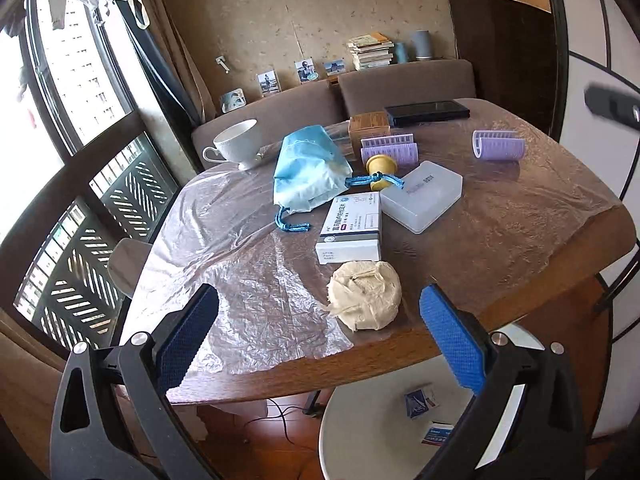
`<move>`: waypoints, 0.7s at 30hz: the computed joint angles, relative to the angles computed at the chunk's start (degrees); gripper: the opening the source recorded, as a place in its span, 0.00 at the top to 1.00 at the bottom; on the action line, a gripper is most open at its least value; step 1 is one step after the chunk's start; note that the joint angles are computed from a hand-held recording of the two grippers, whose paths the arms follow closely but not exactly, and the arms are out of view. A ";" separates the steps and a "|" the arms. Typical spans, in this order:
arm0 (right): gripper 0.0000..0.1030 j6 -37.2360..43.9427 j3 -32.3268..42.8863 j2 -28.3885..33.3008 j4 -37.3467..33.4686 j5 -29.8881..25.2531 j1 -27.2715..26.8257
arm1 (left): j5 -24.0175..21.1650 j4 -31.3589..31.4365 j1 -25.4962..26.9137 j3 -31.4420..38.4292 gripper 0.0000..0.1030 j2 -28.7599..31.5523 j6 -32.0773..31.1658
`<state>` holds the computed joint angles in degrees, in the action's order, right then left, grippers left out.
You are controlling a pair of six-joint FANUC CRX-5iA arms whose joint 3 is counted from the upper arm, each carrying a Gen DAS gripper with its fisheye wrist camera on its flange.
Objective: Collect trash
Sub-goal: 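Grasp the crumpled tissue ball with the left tool while the right tool grasps the purple roller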
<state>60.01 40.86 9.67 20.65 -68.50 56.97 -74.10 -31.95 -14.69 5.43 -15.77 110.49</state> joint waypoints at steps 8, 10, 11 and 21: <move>0.04 5.00 12.09 7.40 -7.19 -7.38 -2.31 | 4.80 15.64 10.21 -3.67 0.02 -0.55 -4.02; 0.04 3.86 14.36 9.67 -4.18 -9.88 -1.74 | 4.54 15.07 9.98 -3.39 0.02 0.03 -3.75; 0.04 3.79 15.35 10.59 -3.57 -10.44 -1.79 | 4.32 14.58 9.67 -3.23 0.02 0.27 -3.49; 0.04 9.70 30.38 21.97 -2.79 -18.93 -3.09 | 6.02 19.91 13.08 -5.00 0.02 1.10 -4.62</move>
